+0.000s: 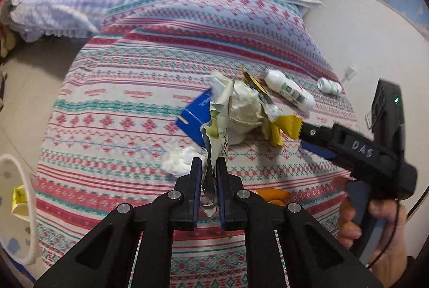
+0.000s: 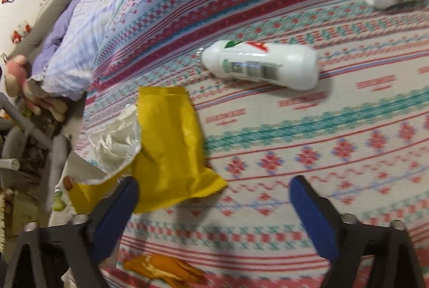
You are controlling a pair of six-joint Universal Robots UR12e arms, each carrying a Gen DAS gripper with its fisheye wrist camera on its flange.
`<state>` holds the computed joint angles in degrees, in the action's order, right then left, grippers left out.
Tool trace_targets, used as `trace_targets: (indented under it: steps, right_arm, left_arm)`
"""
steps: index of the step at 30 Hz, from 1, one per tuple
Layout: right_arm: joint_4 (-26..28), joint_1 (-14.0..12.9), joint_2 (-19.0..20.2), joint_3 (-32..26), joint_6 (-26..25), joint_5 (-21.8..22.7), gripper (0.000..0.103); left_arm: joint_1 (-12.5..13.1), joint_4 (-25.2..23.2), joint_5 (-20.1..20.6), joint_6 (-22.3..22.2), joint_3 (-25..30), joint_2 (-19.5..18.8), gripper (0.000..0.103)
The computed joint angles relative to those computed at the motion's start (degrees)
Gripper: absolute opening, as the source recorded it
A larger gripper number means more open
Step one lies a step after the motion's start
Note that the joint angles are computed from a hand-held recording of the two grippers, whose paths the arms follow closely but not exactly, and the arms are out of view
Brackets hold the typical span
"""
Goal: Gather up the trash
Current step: 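Grasp the white paper wrapper with the left tool while the right tool closes on the yellow wrapper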
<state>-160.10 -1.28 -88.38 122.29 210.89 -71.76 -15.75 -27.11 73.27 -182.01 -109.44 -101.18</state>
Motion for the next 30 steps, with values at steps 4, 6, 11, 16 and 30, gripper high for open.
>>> trace_targets:
  steps: [4,6,11,16,30]
  right_arm:
    - [-2.7,0.5,1.7,-0.4,0.3,2.2,0.081]
    - [-3.9,0.8,2.5,-0.6,-0.1,2.7,0.078]
    - [-5.5,0.7,3.7,-0.3,0.5,4.2,0.064]
    - [-2.2,1.5,2.1,-0.7,-3.2,1.8,0.019]
    - [4.4,1.5,-5.1,1.4,-7.4,-2.0,0.059]
  left_arm:
    - [0.8,-0.7,0.0,-0.6,-0.1,0.4,0.011]
    - [1.0,-1.1,0.3,-0.9,-0.2,0.6,0.011]
    - [1.5,-1.9,0.4,-1.3,-0.8,1.4,0.011]
    - [2.2,-2.0,0.0,-1.9,-1.8,2.5,0.011]
    - [3.2,-1.5,1.4,-3.2,-4.9,5.8,0.011]
